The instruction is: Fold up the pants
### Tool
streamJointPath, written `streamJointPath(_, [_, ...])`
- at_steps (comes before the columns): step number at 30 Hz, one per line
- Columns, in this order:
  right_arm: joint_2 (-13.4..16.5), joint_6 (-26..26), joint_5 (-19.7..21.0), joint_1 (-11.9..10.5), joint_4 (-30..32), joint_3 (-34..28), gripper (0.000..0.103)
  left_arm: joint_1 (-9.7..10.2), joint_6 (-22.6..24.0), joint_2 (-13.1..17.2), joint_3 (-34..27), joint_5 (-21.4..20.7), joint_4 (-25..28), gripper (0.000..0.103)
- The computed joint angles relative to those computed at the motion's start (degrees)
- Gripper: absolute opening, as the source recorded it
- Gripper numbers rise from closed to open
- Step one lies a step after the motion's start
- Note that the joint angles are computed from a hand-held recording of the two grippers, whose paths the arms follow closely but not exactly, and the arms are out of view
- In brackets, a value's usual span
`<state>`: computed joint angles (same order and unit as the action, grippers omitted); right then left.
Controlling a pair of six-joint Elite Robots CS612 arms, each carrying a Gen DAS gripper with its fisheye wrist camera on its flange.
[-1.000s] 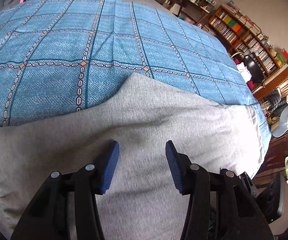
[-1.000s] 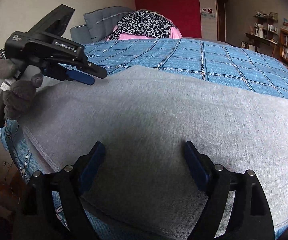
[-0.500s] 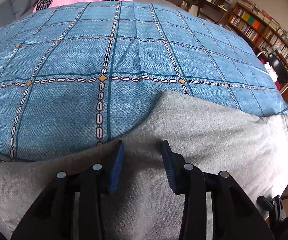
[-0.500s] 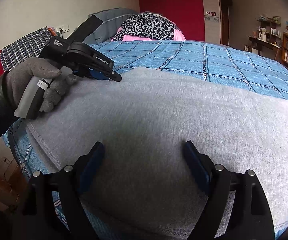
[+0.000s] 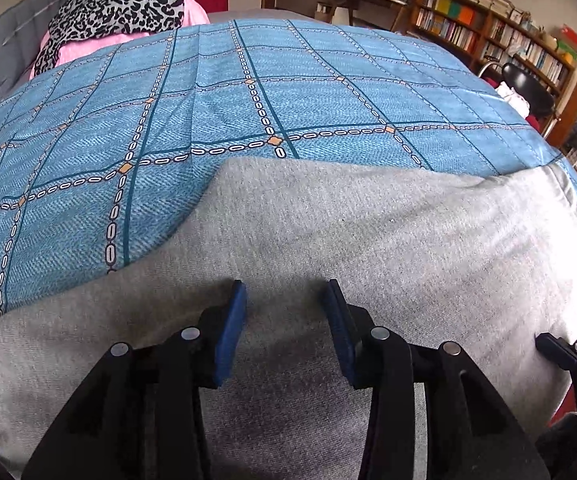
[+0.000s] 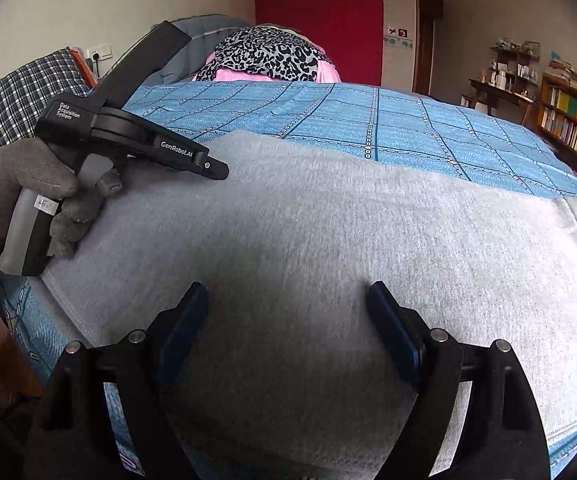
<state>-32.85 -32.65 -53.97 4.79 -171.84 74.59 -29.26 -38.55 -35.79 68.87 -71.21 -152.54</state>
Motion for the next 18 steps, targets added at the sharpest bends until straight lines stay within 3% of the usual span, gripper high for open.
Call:
streamJointPath(6, [-0.49, -1.83, 2.21, -1.05, -0.46, 1.73, 0.084, 0.05, -1.53, -0.06, -0.25, 0.4, 0.51, 0.042])
streamJointPath(10, [-0.66, 0.87, 5.06, -2.07, 0.7, 1.29, 0.083, -0.78, -2.57, -0.46, 0.13, 1.72, 0.11, 0.051])
streamJointPath(14, [0.36, 9.13, 0.57, -2.59, -7.41, 0.42, 0.083, -1.68, -1.0, -0.22, -0.54, 1.7, -1.32, 0.052])
streamJointPath(18, [1.43, 13.13, -6.6, -2.81, -9.8, -1.25, 0.083, -2.45, 0.18, 0.6, -1.95, -0.09, -2.83, 0.054])
